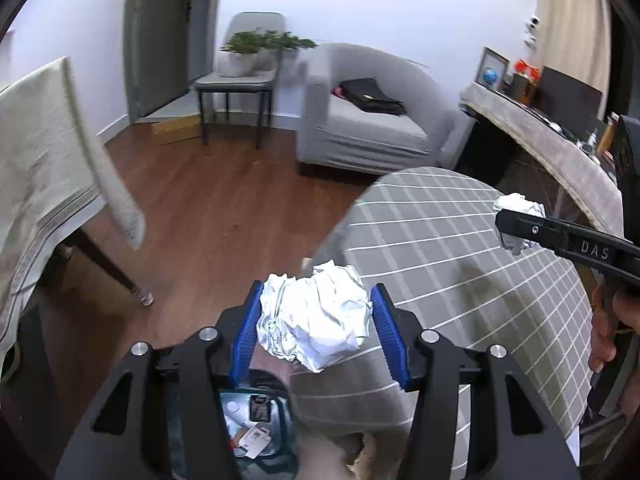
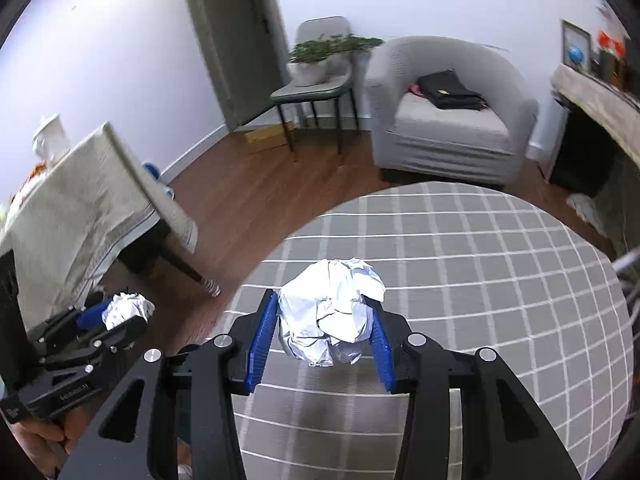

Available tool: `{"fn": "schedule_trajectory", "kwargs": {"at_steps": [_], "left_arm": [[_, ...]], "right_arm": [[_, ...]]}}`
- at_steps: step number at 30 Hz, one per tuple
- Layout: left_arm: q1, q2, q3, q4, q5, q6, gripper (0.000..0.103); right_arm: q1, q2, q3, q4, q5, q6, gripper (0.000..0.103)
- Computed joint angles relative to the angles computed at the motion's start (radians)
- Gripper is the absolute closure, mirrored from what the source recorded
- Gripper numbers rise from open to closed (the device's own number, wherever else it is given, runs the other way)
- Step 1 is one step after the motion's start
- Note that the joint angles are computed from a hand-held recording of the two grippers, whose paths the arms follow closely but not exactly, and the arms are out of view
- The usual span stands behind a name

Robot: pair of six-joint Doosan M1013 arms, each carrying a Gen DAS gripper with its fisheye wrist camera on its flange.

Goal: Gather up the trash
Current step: 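Carry both paper balls from the table over the teal bin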

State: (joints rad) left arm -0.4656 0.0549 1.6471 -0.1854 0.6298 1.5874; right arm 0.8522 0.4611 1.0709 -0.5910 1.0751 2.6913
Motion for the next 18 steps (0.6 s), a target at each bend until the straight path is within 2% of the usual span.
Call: {"fn": "schedule_trajectory", "kwargs": {"at_steps": [5,9,14,18], "left_arm": [[0.044,-0.03,0.038,0.001,-0.007,-0.004,0.047],[0.071,-0.038,0.062,0.012,-0.007,0.015,0.046],[0.105,-0.038,0.094,-0.033,0.002,0.059,0.046],[0.139,-0.025,0.115,-0.097,0.041,0.106,0.046]], "right_arm": [[0.011,0.057,-0.081,0.044,0.004,-0.079,0.059],[0.024,0.116,-0.168,0.073,0.038,-0.163,0.059],[0.032,0.18,-0.262,0.121,0.067,-0.244,0.059],[0.034,0.229,-0.331,0.181,0.086,-0.305,0.059]]}}
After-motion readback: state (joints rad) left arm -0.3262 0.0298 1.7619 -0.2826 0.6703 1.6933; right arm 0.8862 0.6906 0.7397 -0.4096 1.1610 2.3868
